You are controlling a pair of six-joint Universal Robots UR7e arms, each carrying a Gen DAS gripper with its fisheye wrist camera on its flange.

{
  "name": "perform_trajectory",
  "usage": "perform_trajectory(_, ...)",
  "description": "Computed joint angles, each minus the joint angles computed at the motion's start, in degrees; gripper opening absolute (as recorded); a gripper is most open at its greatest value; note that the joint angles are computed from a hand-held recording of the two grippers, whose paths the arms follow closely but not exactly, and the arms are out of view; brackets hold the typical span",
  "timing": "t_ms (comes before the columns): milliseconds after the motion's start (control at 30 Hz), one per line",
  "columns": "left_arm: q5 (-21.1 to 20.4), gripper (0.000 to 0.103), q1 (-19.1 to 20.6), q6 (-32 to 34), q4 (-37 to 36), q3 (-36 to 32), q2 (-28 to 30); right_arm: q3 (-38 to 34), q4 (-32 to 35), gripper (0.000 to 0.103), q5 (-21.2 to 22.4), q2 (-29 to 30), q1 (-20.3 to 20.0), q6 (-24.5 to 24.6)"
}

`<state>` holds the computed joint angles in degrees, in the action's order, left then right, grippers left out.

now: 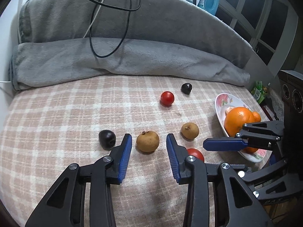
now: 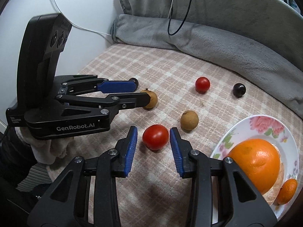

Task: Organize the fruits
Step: 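Close the right gripper on the red tomato while the left gripper closes on the longan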

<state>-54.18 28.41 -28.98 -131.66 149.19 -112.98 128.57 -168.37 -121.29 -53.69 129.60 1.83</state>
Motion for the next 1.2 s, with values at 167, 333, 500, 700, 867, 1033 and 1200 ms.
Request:
perform_trajectory(167, -1.0, 0.034, 1.3, 1.2, -1.8, 0.0, 1.3, -0.7, 0.9, 0.038, -0.8, 0.9, 0.1, -0.4)
perform_trajectory(333, -1.7, 0.034, 2.7, 2.1, -3.3, -0.1, 2.9, -1.3, 2.1, 0.037, -1.5, 1.4, 0.2, -0.4)
perform_trajectory(500, -2.2, 0.03, 3.8, 2.5, -3.9, -0.1, 3.8, -1.8, 2.8, 0.037, -2.1, 2.0, 0.2, -0.4)
perform_trajectory(700, -2.6, 0.027, 4.0, 2.7, -4.4, -0.2, 4.1, -2.1, 3.3, 0.035, -2.5, 2.6, 0.2, -0.4)
perform_trajectory(867, -2.3, 0.026, 3.8, 2.5, -4.0, -0.3, 4.1, -2.1, 3.1, 0.035, -2.5, 2.6, 0.1, -0.5)
perform_trajectory(1033, -1.9, 0.026, 3.4, 1.9, -3.3, -0.4, 3.7, -2.0, 2.5, 0.035, -2.7, 2.4, 0.9, -0.4)
perform_trajectory(1200, -1.5, 0.026, 2.3, 0.2, -1.0, -0.6, 2.0, -1.4, 1.9, 0.035, -2.5, 1.2, 1.8, 0.5)
